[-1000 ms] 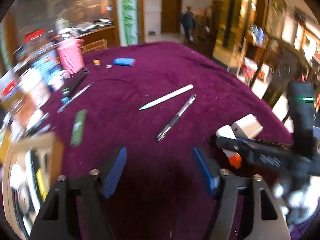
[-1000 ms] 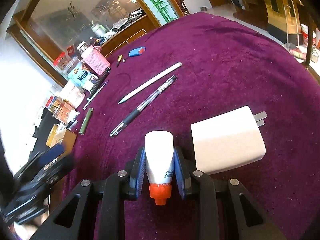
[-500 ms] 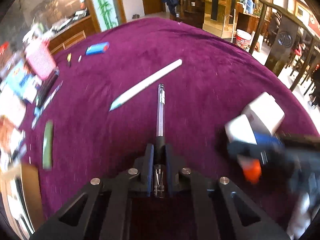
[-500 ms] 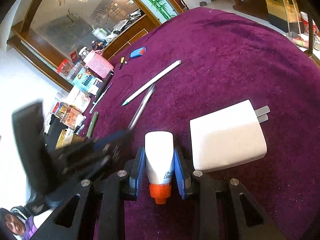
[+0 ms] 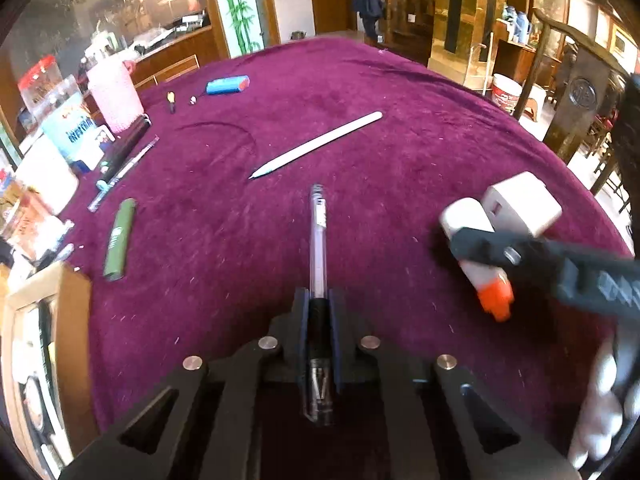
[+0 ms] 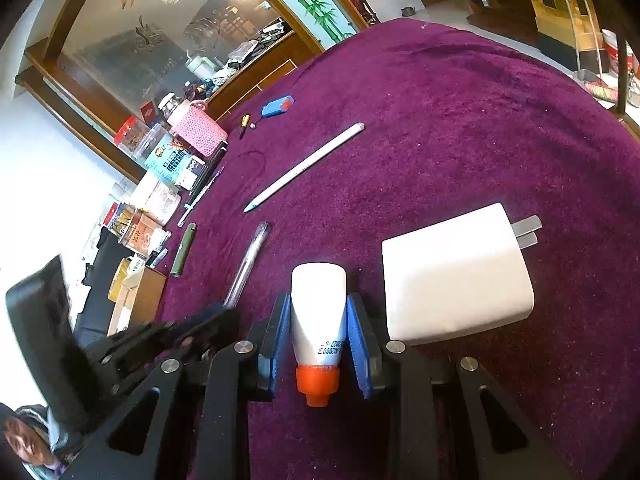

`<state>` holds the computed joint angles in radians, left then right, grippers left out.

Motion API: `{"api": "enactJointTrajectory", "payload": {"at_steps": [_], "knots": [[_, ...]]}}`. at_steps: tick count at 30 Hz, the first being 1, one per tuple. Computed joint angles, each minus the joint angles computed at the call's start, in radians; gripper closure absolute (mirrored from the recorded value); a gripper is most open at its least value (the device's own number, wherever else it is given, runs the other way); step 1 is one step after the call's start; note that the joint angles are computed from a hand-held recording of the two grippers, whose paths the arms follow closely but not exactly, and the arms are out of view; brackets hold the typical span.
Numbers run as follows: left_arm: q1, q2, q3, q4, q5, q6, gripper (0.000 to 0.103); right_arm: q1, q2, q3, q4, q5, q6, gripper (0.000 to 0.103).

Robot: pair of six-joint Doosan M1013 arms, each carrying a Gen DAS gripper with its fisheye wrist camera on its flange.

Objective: Organize rigid objects
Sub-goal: 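Lift the glue bottle with right tool while left tool grasps the clear black-grip pen, then carry the glue bottle and the clear pen over the tray with both tools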

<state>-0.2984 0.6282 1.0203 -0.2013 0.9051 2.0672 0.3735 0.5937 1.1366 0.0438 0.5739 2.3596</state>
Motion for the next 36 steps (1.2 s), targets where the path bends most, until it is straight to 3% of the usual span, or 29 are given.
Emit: {"api": "enactJointTrajectory", "payload": {"at_steps": [9, 13, 17, 20, 24, 29, 36], "knots": [[0.09, -0.148, 0.185, -0.215, -0.081, 0.016, 0.094, 0.009, 0.003, -0.008, -0.059, 0.017, 0.022, 0.073], [0.14, -0.202, 0.252, -0.296, -0.136, -0.005, 0.094, 0.023, 0.015, -0.037, -0.146, 0.063, 0.055, 0.073], [0.175, -0.248, 0.318, -0.24, -0.237, -0.087, 0.094, 0.044, 0.037, -0.087, -0.241, 0.146, 0.06, 0.074], [0.211, -0.274, 0.354, -0.199, -0.284, -0.149, 0.094, 0.048, 0.043, -0.103, -0.233, 0.168, 0.02, 0.074], [0.267, -0.294, 0.387, -0.211, -0.298, -0.202, 0.093, 0.055, 0.032, -0.101, -0.146, 0.143, -0.036, 0.074], [0.322, -0.286, 0.401, -0.238, -0.265, -0.257, 0.093, 0.089, 0.046, -0.162, -0.026, 0.144, -0.181, 0.074], [0.334, -0.248, 0.367, -0.216, -0.205, -0.33, 0.093, 0.134, 0.146, -0.36, 0.185, 0.242, -0.386, 0.073]]}}
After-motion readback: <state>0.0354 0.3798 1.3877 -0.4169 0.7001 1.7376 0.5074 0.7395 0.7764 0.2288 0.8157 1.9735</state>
